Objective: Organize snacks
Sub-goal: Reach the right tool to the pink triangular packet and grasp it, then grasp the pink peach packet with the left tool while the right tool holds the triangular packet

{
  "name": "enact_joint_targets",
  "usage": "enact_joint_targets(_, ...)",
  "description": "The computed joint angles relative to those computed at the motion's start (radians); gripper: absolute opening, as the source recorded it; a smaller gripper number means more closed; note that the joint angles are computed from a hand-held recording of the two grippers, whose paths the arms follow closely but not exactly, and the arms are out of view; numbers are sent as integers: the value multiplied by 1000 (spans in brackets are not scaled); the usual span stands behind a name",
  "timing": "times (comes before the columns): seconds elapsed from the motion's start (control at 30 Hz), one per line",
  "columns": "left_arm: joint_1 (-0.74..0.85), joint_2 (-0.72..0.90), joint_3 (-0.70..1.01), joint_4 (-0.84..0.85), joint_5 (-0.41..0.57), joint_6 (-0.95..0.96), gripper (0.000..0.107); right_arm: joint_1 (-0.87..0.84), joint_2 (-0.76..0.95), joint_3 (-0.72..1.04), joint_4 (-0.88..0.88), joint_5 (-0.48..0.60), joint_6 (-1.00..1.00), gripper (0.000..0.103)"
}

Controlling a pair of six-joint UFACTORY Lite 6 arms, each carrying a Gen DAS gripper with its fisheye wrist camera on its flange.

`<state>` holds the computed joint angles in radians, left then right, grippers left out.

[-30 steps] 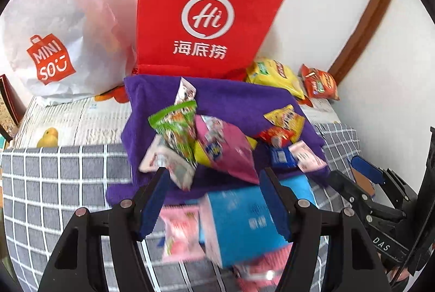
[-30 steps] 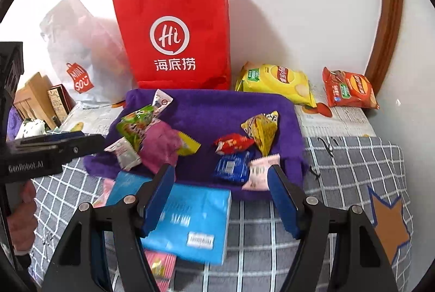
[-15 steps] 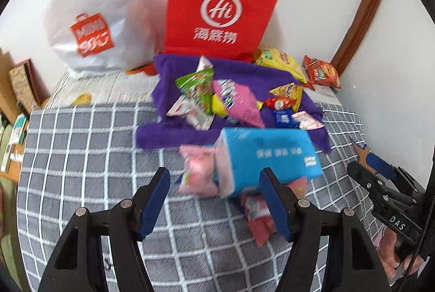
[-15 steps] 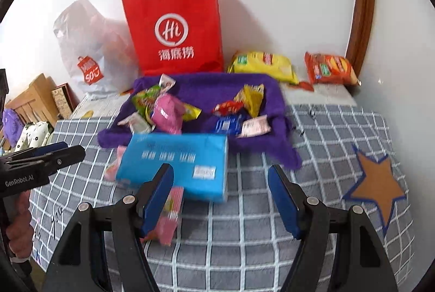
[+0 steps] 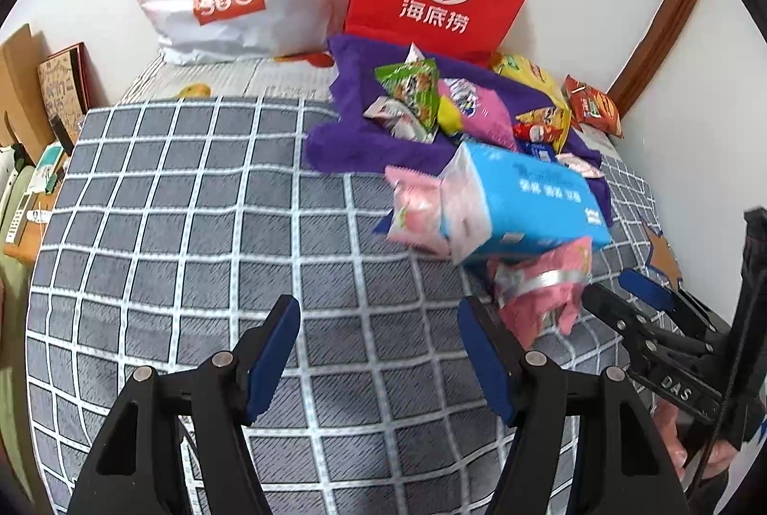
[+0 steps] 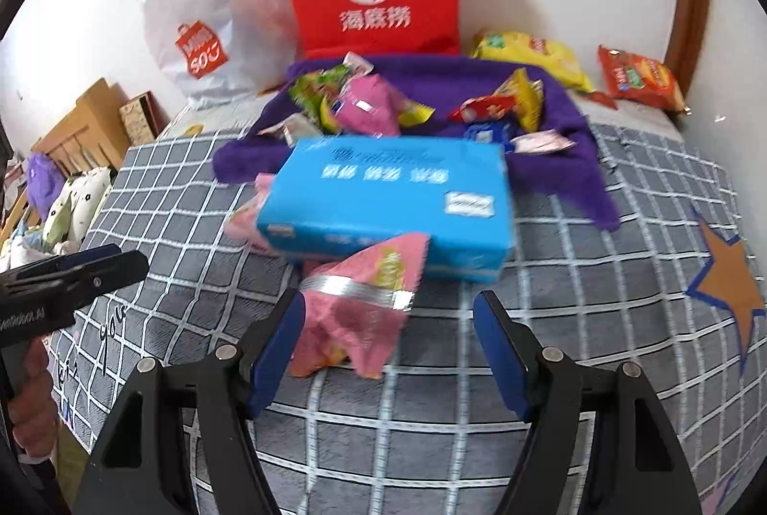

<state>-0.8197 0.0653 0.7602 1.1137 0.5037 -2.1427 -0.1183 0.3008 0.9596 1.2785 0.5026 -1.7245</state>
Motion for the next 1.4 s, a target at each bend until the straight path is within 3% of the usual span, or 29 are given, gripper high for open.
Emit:
enact_joint_targets(0.4, 65, -16, -91, 56, -85, -34, 66, 123, 122, 40, 140, -101, -70, 72)
enact_joint_targets(0.6, 105, 32, -62, 117, -120, -67, 66, 117, 152, 59, 118, -51, -77, 61)
enact_joint_targets(0.93, 190, 215, 117, 176, -156, -47, 66, -26, 85, 24, 88, 5, -158, 58)
enact_joint_targets(1.4, 253, 490, 410, 105, -199, 163, 64, -161, 175, 93, 45, 12, -185, 58)
